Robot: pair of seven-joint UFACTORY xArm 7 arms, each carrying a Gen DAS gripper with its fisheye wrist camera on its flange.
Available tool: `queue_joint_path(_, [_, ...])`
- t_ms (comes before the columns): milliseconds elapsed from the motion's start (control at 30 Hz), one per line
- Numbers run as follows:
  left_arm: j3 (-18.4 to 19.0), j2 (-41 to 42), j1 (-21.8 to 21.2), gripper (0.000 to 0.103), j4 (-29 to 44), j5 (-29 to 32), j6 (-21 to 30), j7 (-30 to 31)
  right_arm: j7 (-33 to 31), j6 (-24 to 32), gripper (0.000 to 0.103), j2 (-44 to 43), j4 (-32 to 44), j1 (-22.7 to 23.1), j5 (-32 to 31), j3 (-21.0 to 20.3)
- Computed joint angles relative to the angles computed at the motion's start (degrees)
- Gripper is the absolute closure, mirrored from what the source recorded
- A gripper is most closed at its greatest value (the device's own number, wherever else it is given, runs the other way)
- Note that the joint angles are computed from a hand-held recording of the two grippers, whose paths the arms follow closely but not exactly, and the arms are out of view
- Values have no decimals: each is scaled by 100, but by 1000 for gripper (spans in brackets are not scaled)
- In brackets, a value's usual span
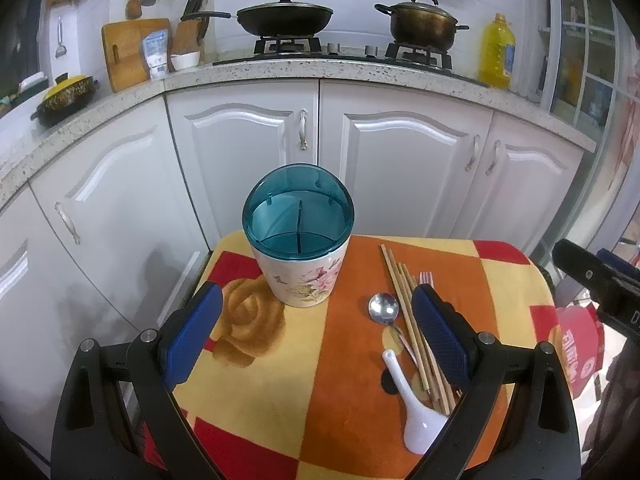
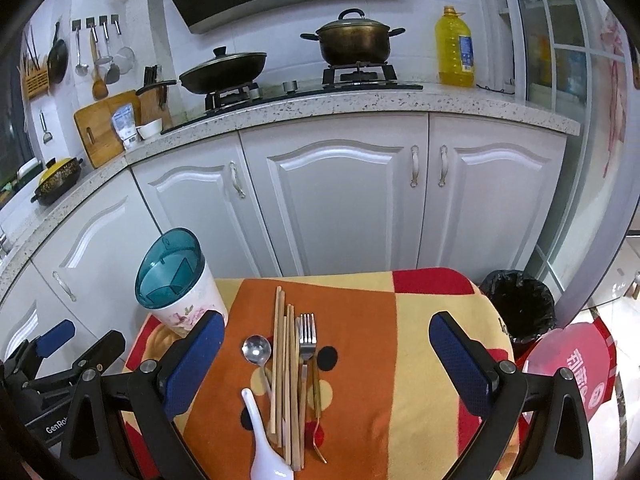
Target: Organize utensils
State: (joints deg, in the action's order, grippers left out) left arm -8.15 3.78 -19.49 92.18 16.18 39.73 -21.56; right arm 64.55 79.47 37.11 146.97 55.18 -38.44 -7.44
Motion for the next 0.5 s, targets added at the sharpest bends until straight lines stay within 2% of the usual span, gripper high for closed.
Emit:
queue_joint_path(200, [14,-27,-12,7,-64,137,-38,-82,192,-178,1,-277,-441,-39,-90,100])
queue_joint_path(500, [11,21,-57,7,23,283,-38,-211,15,-40,1,-104,-84,-43,-86,71])
